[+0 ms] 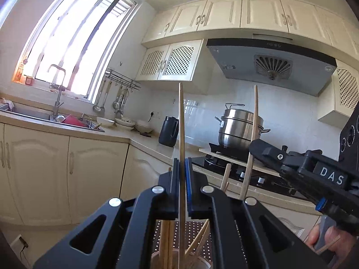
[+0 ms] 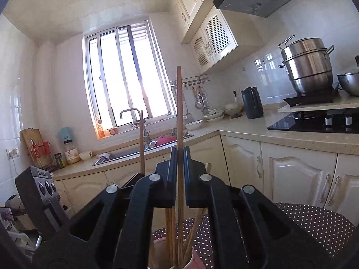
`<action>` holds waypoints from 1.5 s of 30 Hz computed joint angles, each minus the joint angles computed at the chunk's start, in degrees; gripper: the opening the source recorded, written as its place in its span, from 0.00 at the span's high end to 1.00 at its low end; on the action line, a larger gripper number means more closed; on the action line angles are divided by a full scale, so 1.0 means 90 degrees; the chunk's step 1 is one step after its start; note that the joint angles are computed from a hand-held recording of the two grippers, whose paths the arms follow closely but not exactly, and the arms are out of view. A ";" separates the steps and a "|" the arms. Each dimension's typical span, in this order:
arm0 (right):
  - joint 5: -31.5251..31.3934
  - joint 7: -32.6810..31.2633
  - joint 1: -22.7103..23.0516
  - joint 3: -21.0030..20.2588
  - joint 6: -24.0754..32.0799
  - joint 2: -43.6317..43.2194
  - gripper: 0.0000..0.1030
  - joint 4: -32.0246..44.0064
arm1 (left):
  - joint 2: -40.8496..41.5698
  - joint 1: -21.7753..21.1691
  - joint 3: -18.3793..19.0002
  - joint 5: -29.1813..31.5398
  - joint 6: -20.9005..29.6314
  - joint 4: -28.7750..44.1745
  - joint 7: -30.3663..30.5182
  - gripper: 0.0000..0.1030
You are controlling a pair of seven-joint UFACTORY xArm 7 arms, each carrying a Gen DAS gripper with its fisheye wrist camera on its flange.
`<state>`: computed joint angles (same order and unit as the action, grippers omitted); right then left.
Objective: Organize utensils
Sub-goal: 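Lower the chopstick into the pink cup and open the left tool, then move the open left tool back to the chopstick pile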
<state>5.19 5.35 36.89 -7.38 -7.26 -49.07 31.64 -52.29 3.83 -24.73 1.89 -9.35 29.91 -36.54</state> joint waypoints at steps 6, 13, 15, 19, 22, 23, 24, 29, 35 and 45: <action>-0.0044 -0.0127 0.0046 0.0017 0.0219 -0.0256 0.94 -0.0236 | -0.0238 -0.0424 0.0268 0.0104 0.0246 -0.0332 0.0155 0.95; 0.0050 -0.0185 -0.0081 0.0205 0.0560 -0.0661 0.94 -0.0481 | -0.0750 -0.0870 0.0520 0.0222 0.0820 -0.0622 0.0338 0.95; 0.0088 -0.0176 -0.0169 0.0286 0.0664 -0.0753 0.94 -0.0509 | -0.0875 -0.0919 0.0530 0.0247 0.0943 -0.0672 0.0349 0.95; 0.0174 -0.0162 -0.0256 0.0384 0.0899 -0.0877 0.94 -0.0496 | -0.1041 -0.1064 0.0572 0.0301 0.1227 -0.0680 0.0391 0.95; 0.0232 -0.0179 -0.0318 0.0435 0.1150 -0.0895 0.94 -0.0402 | -0.1065 -0.1185 0.0619 0.0354 0.1530 -0.0565 0.0469 0.94; 0.0253 -0.0182 -0.0358 0.0464 0.1229 -0.0905 0.94 -0.0383 | -0.1067 -0.1236 0.0642 0.0370 0.1635 -0.0530 0.0504 0.90; 0.0283 -0.0188 -0.0380 0.0474 0.1272 -0.0919 0.94 -0.0379 | -0.1091 -0.1231 0.0619 0.0384 0.1712 -0.0504 0.0506 0.81; 0.0464 -0.0179 -0.0415 0.0497 0.1601 -0.1050 0.94 -0.0386 | -0.1324 -0.1191 0.0545 0.0473 0.1942 -0.0474 0.0513 0.72; 0.0641 -0.0092 -0.0569 0.0639 0.1987 -0.1100 0.93 -0.0278 | -0.1535 -0.1305 0.0630 0.0473 0.2179 -0.0424 0.0543 0.64; 0.0821 0.0061 -0.0840 0.0965 0.2532 -0.1354 0.51 -0.0120 | -0.2056 -0.1414 0.0792 0.0427 0.2837 -0.0260 0.0673 0.53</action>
